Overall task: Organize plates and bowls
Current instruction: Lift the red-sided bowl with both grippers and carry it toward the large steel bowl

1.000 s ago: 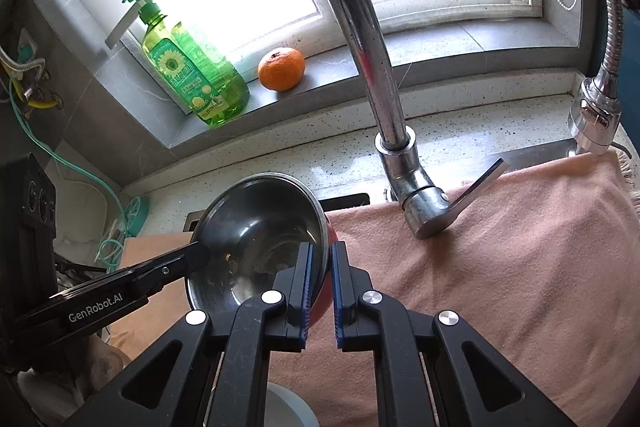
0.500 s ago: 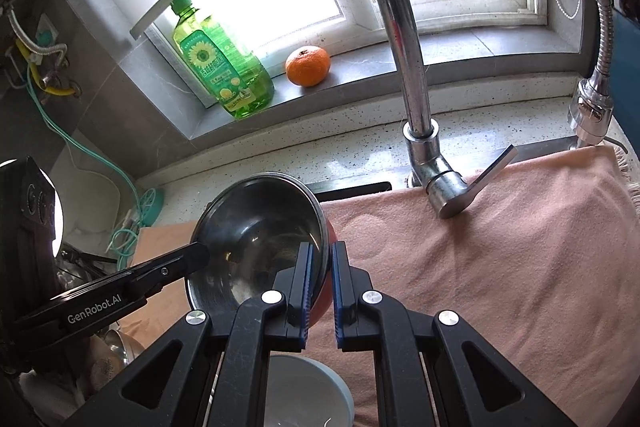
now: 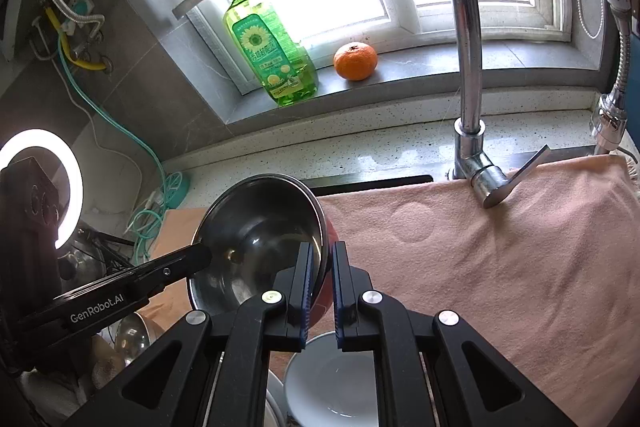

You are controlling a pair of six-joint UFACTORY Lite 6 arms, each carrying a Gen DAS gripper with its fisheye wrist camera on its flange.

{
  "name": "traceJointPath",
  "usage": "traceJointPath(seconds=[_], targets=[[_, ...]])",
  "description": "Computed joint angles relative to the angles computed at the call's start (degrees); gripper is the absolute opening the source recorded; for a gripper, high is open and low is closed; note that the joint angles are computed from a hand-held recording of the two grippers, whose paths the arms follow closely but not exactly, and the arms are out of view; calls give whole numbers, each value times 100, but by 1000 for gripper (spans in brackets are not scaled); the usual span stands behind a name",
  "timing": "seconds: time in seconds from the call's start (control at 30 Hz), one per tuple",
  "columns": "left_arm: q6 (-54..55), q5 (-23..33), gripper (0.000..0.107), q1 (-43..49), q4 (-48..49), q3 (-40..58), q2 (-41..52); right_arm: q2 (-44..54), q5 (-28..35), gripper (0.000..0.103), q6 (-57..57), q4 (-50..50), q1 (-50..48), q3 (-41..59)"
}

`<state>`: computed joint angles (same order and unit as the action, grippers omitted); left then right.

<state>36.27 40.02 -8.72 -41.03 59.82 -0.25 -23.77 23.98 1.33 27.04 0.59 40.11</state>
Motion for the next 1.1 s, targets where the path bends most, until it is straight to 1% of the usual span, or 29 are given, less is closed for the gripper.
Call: traceJointPath(seconds=[0.37, 0.53, 0.77, 1.1], targets=[[770, 606, 5, 1331, -186, -423, -622, 312, -322, 8, 3132, -2308, 1781, 382], [1082, 840, 5, 1853, -245, -562, -776, 516, -340, 8, 4193, -3122, 2344, 577], [1463, 1177, 5, 2538, -290, -685, -942, 799, -264, 8, 5328, -4016, 2980, 897], [2036, 1668, 5, 3655, -312, -608, -874, 1460, -220, 8, 6309, -4765, 3740, 1508]])
